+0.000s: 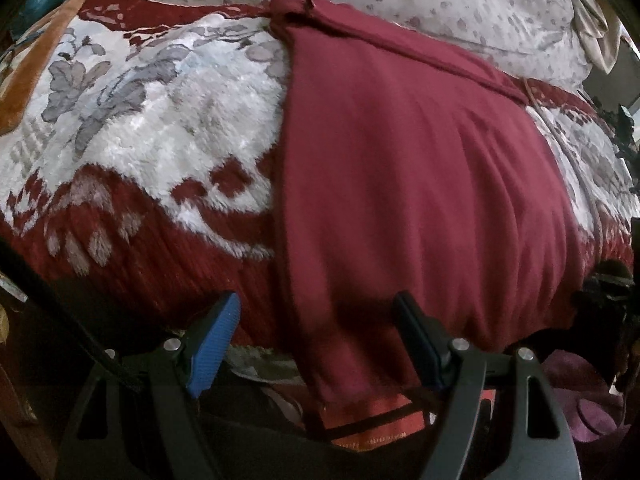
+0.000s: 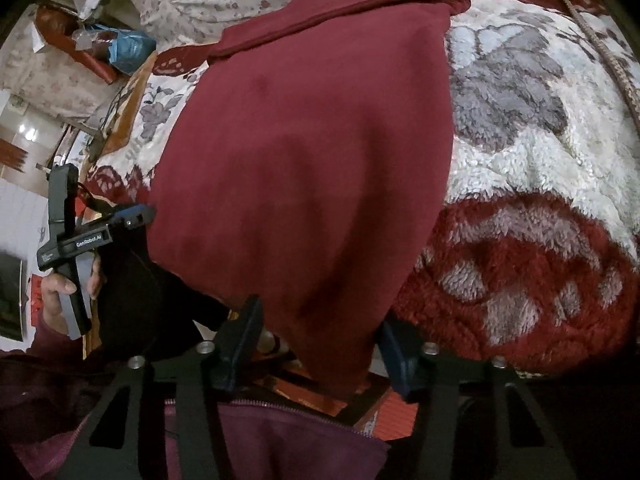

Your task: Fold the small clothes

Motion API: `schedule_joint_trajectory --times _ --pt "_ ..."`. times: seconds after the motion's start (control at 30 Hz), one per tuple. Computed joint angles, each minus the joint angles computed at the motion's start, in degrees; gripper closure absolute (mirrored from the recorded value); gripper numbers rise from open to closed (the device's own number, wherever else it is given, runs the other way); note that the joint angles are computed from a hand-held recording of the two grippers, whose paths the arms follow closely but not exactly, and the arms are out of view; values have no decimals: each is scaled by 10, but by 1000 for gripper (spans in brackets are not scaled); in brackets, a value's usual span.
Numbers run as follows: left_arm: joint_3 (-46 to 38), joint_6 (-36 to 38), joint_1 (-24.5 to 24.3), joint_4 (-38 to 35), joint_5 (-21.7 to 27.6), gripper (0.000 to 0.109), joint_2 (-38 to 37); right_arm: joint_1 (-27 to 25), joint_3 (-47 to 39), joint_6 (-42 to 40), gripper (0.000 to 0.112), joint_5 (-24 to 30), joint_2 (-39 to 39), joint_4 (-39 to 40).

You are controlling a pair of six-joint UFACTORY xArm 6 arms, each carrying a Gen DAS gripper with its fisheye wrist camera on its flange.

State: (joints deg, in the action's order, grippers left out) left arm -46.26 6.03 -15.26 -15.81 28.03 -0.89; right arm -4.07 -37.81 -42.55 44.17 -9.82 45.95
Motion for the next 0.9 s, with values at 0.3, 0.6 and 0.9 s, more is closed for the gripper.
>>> schedule_joint_trajectory --times 0.3,0.6,0.9 --pt "-8 45 9 -68 33 32 10 -9 -17 -26 51 34 17 23" --pt "-9 67 6 -79 59 74 10 18 -14 -27 81 4 25 10" --pt "-13 161 31 -198 70 100 -41 -21 -35 -90 98 53 -3 103"
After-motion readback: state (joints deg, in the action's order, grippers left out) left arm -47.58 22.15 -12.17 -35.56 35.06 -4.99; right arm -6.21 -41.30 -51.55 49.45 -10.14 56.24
